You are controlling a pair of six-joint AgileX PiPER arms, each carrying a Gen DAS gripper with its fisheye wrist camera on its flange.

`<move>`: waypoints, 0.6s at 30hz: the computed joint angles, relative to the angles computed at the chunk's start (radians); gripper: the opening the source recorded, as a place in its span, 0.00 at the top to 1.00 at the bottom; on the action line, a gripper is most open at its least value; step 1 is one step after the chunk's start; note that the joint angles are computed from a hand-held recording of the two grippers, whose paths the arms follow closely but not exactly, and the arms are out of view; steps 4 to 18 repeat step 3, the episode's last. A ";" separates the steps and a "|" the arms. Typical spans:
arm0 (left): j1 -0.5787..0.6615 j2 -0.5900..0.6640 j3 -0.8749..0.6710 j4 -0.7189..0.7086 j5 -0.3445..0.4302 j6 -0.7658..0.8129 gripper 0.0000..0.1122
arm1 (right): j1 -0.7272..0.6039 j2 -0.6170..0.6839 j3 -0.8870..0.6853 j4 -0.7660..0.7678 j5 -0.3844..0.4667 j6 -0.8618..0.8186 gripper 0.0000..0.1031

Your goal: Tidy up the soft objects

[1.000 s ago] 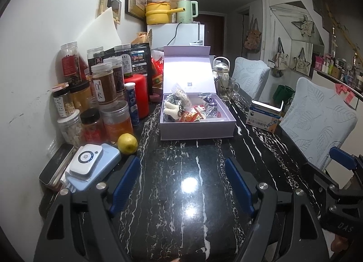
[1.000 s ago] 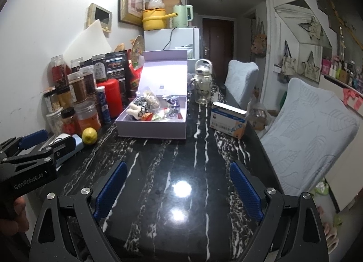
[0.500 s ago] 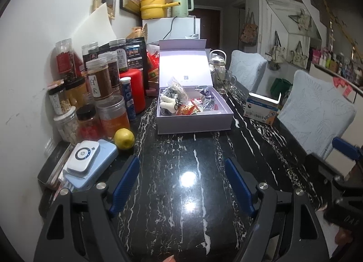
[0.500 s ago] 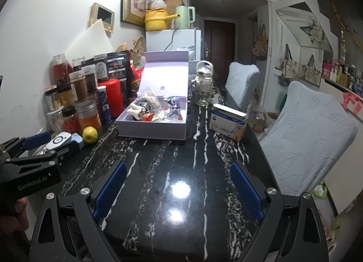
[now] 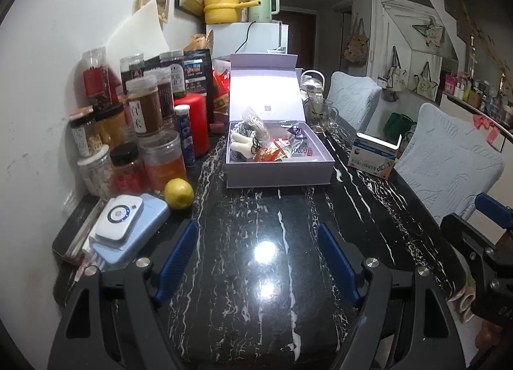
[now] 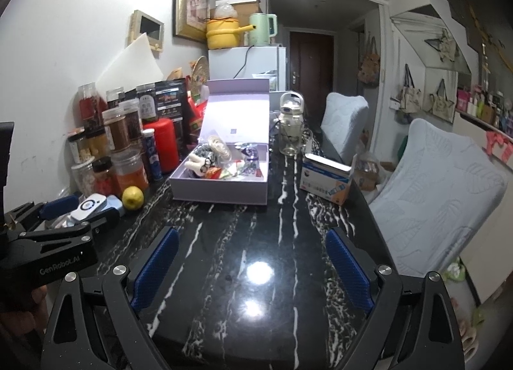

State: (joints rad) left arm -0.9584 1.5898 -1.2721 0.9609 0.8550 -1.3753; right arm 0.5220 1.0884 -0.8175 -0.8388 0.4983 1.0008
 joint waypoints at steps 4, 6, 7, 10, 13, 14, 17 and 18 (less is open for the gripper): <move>-0.003 0.008 -0.001 0.013 0.023 -0.018 0.31 | 0.004 0.006 0.001 -0.007 -0.002 0.001 0.08; -0.003 0.008 -0.001 0.013 0.023 -0.018 0.31 | 0.004 0.006 0.001 -0.007 -0.002 0.001 0.08; -0.003 0.008 -0.001 0.013 0.023 -0.018 0.31 | 0.004 0.006 0.001 -0.007 -0.002 0.001 0.08; -0.003 0.008 -0.001 0.013 0.023 -0.018 0.31 | 0.004 0.006 0.001 -0.007 -0.002 0.001 0.08; -0.003 0.008 -0.001 0.013 0.023 -0.018 0.31 | 0.004 0.006 0.001 -0.007 -0.002 0.001 0.08; -0.003 0.008 -0.001 0.013 0.023 -0.018 0.31 | 0.004 0.006 0.001 -0.007 -0.002 0.001 0.08; -0.003 0.008 -0.001 0.013 0.023 -0.018 0.31 | 0.004 0.006 0.001 -0.007 -0.002 0.001 0.08; -0.003 0.008 -0.001 0.013 0.023 -0.018 0.31 | 0.004 0.006 0.001 -0.007 -0.002 0.001 0.08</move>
